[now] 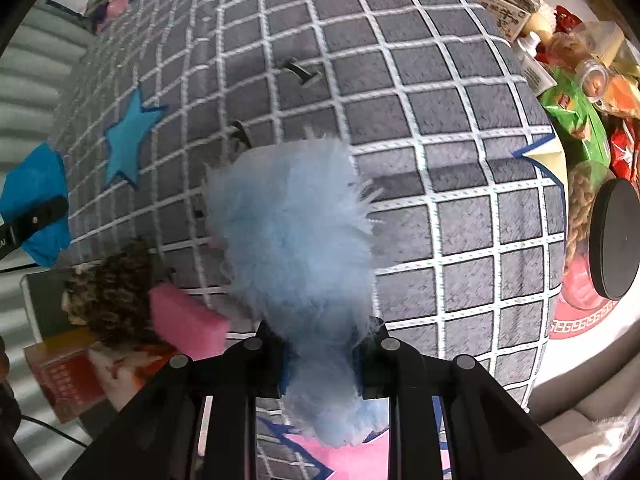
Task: Organize soft objects
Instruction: 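Carry the blue mesh fabric and light-blue fluffy fabric with both tools over the box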
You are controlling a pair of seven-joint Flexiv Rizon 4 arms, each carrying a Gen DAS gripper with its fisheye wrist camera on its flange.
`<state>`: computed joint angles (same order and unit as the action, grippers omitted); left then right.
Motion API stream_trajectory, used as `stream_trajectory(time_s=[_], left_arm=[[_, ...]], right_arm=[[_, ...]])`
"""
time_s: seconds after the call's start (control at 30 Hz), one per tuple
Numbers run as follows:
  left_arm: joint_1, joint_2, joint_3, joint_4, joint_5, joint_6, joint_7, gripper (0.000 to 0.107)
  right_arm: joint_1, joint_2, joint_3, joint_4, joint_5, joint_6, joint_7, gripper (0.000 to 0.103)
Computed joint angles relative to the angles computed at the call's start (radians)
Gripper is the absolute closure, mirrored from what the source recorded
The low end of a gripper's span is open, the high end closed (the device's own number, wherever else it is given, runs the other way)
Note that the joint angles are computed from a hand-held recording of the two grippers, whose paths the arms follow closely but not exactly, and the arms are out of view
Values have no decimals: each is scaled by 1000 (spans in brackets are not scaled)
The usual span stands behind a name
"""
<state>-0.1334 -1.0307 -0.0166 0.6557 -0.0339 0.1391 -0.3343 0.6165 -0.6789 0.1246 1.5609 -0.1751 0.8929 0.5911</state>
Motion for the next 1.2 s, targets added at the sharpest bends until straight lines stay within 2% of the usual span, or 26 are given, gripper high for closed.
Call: stream_trajectory(time_s=[0.17, 0.3, 0.43, 0.57, 0.77, 0.97, 1.2], left_arm=[[18, 43, -14, 12, -25, -38, 11, 75], [39, -10, -15, -106, -43, -107, 32, 75], [70, -33, -13, -156, -54, -147, 69, 75], [95, 33, -21, -33, -59, -107, 122, 75], [137, 102, -17, 68, -62, -138, 204, 75], [186, 134, -14, 106, -68, -175, 286, 75], [249, 123, -6, 60, -76, -247, 368, 75]], right_arm=[[-13, -5, -13, -45, -24, -13, -30, 79], [-19, -38, -24, -94, -33, -13, -48, 79], [-14, -57, -23, -136, -35, -37, -69, 79], [-4, -59, -18, -149, -25, -52, -73, 79], [24, -79, -10, -194, -12, -81, -56, 79], [63, -126, -4, -296, -4, -141, -34, 79], [114, -217, -3, -493, 1, -257, -33, 79]])
